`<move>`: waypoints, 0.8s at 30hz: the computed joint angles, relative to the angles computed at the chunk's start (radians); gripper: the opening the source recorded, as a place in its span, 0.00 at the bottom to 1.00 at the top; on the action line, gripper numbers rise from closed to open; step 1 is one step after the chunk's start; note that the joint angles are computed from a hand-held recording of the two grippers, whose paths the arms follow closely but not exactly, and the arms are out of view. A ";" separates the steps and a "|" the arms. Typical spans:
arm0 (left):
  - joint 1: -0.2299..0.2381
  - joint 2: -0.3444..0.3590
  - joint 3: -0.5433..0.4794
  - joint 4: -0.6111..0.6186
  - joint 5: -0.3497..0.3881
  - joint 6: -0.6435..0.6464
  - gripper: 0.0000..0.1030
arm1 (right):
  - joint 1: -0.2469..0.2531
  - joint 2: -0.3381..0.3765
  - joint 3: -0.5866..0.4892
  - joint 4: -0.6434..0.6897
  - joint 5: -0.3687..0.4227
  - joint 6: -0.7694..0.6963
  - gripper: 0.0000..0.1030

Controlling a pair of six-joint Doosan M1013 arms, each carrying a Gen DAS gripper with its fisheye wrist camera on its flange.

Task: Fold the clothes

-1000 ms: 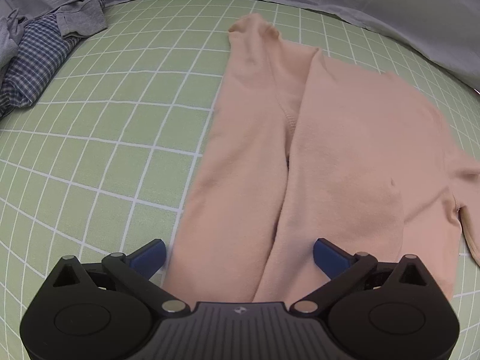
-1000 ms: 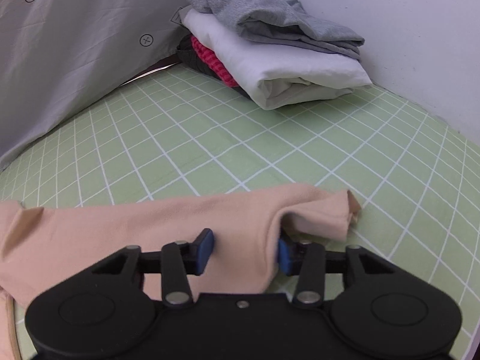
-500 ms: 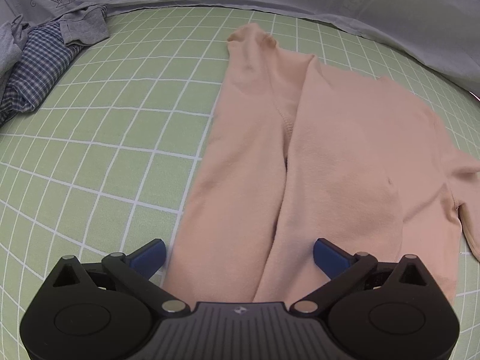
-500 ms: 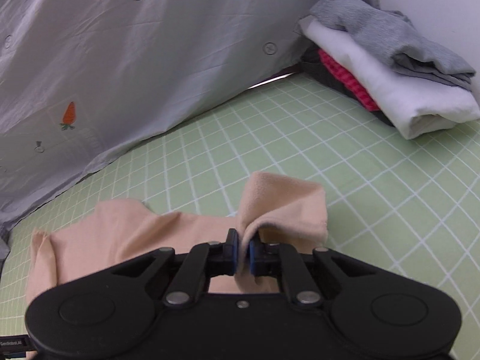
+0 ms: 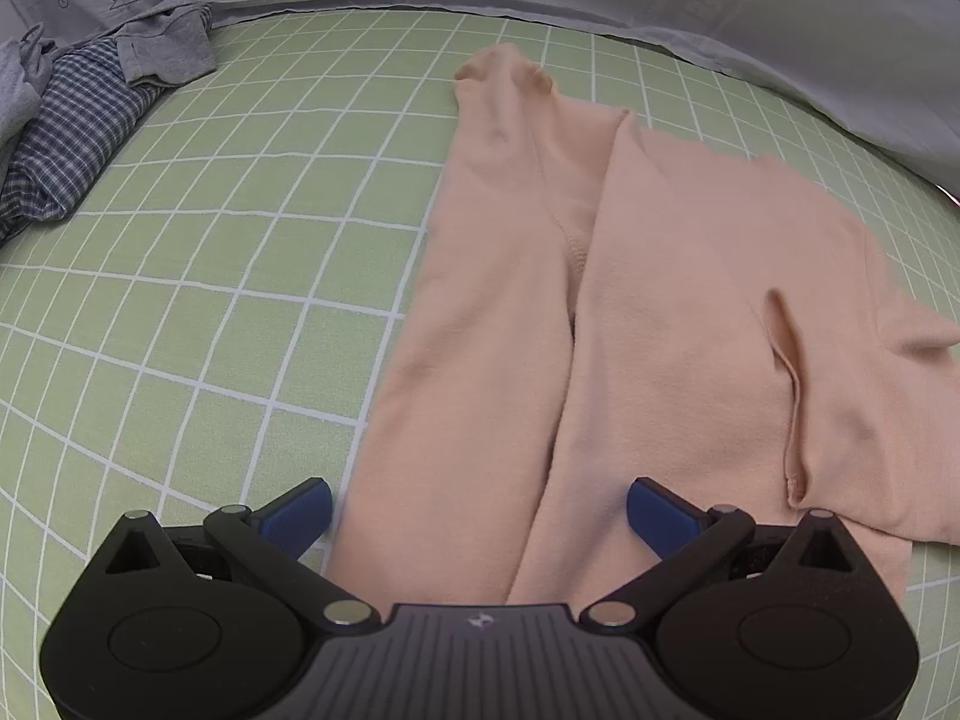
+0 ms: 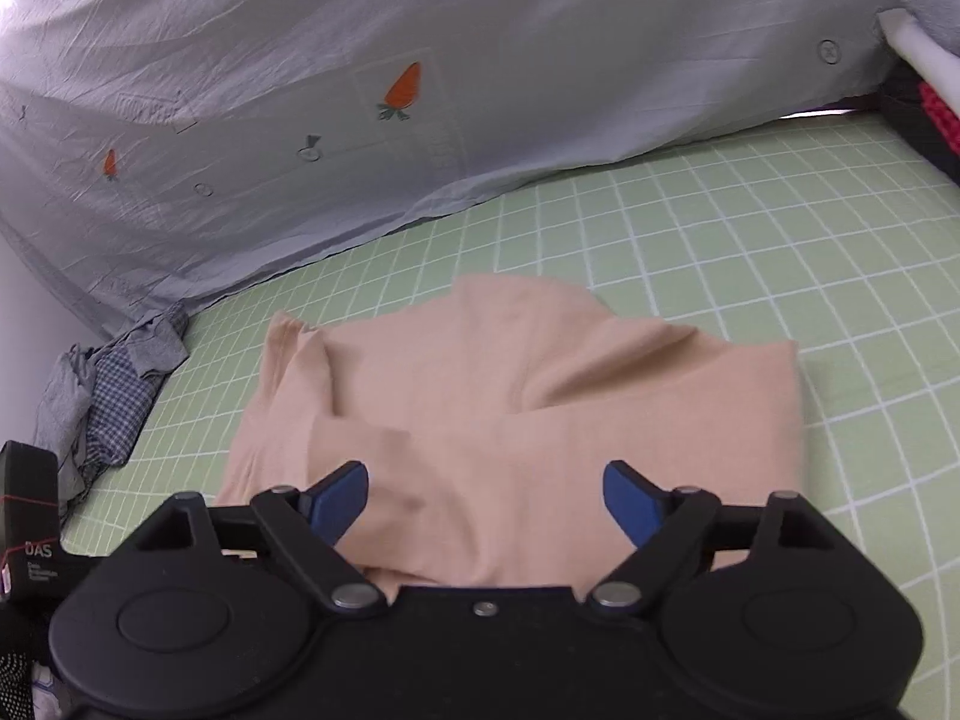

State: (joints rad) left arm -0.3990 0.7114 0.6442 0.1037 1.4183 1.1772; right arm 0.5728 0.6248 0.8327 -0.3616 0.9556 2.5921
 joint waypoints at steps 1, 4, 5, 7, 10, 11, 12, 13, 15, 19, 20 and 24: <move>0.003 0.004 -0.010 -0.010 0.010 -0.006 1.00 | 0.004 -0.008 0.013 -0.053 0.042 0.050 0.88; 0.003 -0.011 0.000 -0.010 -0.027 -0.027 1.00 | 0.016 -0.023 0.039 -0.195 0.199 0.168 0.97; -0.001 -0.014 -0.002 0.003 -0.039 -0.026 1.00 | 0.021 -0.023 0.044 -0.237 0.261 0.194 1.00; -0.009 -0.021 -0.004 0.026 -0.069 -0.011 1.00 | 0.027 -0.025 0.058 -0.291 0.365 0.217 1.00; -0.020 -0.028 -0.008 0.041 -0.141 0.024 1.00 | 0.023 -0.042 0.094 -0.294 0.431 0.255 1.00; -0.023 -0.029 -0.009 0.040 -0.169 0.040 1.00 | 0.020 -0.050 0.109 -0.285 0.434 0.279 1.00; -0.024 -0.028 -0.010 0.023 -0.197 0.067 1.00 | 0.018 -0.056 0.120 -0.276 0.433 0.300 1.00; -0.024 -0.018 -0.026 -0.006 -0.207 0.106 0.99 | 0.017 -0.059 0.126 -0.270 0.432 0.312 1.00; -0.025 0.015 -0.078 -0.072 -0.216 0.185 0.98 | 0.015 -0.054 0.121 -0.261 0.440 0.305 1.00; -0.036 0.087 -0.194 -0.131 -0.179 0.287 0.91 | 0.013 -0.043 0.107 -0.250 0.438 0.278 1.00; -0.038 0.109 -0.232 -0.143 -0.151 0.301 0.84 | 0.013 -0.041 0.104 -0.248 0.438 0.272 1.00; -0.042 0.162 -0.313 -0.169 -0.062 0.322 0.75 | 0.011 -0.035 0.095 -0.234 0.440 0.256 1.00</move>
